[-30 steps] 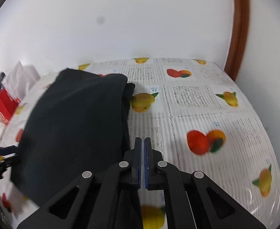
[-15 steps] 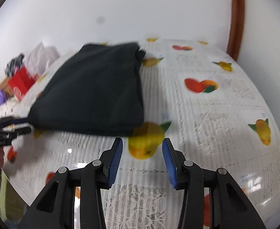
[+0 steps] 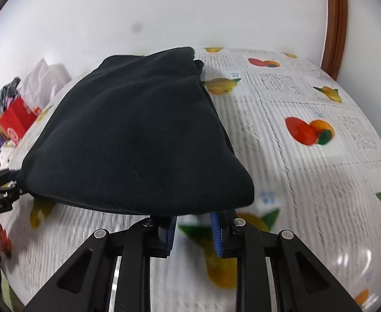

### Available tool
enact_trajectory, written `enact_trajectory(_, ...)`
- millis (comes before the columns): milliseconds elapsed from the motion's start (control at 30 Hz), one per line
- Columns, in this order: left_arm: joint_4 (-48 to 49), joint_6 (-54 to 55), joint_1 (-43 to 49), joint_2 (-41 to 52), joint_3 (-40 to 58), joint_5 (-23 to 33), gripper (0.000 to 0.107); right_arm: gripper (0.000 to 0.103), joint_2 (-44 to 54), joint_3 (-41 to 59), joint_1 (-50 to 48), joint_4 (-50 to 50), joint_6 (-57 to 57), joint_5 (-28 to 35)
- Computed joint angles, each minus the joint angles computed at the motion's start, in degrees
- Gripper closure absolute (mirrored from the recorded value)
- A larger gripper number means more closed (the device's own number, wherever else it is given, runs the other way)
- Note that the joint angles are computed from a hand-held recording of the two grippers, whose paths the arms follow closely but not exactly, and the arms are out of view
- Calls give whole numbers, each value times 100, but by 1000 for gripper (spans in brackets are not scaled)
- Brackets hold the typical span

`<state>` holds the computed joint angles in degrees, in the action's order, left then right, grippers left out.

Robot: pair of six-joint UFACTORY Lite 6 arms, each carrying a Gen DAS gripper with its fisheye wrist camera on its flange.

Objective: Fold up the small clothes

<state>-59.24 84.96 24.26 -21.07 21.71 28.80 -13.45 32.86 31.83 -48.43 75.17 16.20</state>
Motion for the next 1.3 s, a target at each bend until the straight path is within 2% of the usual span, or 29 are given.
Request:
enact_trajectory(67, 36, -115, -56, 128, 93, -84, 53, 80, 16, 61, -132, 498, -606, -98)
enact_trajectory(133, 273, -161, 160, 93, 125, 218, 53, 80, -401, -145, -188, 952, -1138, -70)
enact_trajectory(200, 468, -32, 544, -41, 132, 750, 54, 80, -1121, -497, -243, 1002, -1293, 193)
enact_trajectory(233, 512, 138, 909, -182, 126, 1292, 54, 79, -1442, -616, -269, 1036, -1341, 367)
enact_trajectory(267, 499, 184, 1055, -251, 141, 1593, 54, 79, -1713, -683, -380, 1197, -1543, 463)
enact_trajectory(400, 419, 121, 1379, -615, 220, 2306, 54, 79, -2036, -510, -860, 1897, -2264, 387)
enact_trajectory(467, 401, -186, 1129, -824, 253, 2139, 54, 79, -1710, -260, -747, 1325, -1630, 326)
enact_trajectory(567, 450, -758, 387, -759, 275, 1086, 54, 79, -1102, -20, -607, 464, -657, 208)
enact_trajectory(633, 622, -1257, -136, -368, 391, 352, 54, 79, -762, 42, -670, 437, -531, 218)
enact_trajectory(700, 391, -1027, -252, 162, 546, 35, 53, 79, -691, 3, -827, 778, -755, 253)
enact_trajectory(767, 318, -925, -196, 258, 506, 7, 51, 79, -1064, -171, -975, 1192, -1052, 298)
enact_trajectory(867, 240, -879, -272, 252, 458, -105, 51, 79, -1480, -167, -725, 793, -590, 633)
enact_trajectory(967, 409, -1162, -431, 94, 365, -215, 52, 79, -1291, 89, -371, 474, -302, 795)
enact_trajectory(1133, 923, -1729, -444, -472, 140, -32, 53, 79, -554, 205, 157, -148, 474, 1067)
enact_trajectory(1233, 1120, -1958, -393, -768, 41, 117, 53, 79, -802, -30, -120, 582, 21, 1042)
enact_trajectory(1300, 1289, -2152, -321, -1133, -56, 318, 53, 79, -1204, -137, -94, 1003, -265, 1246)
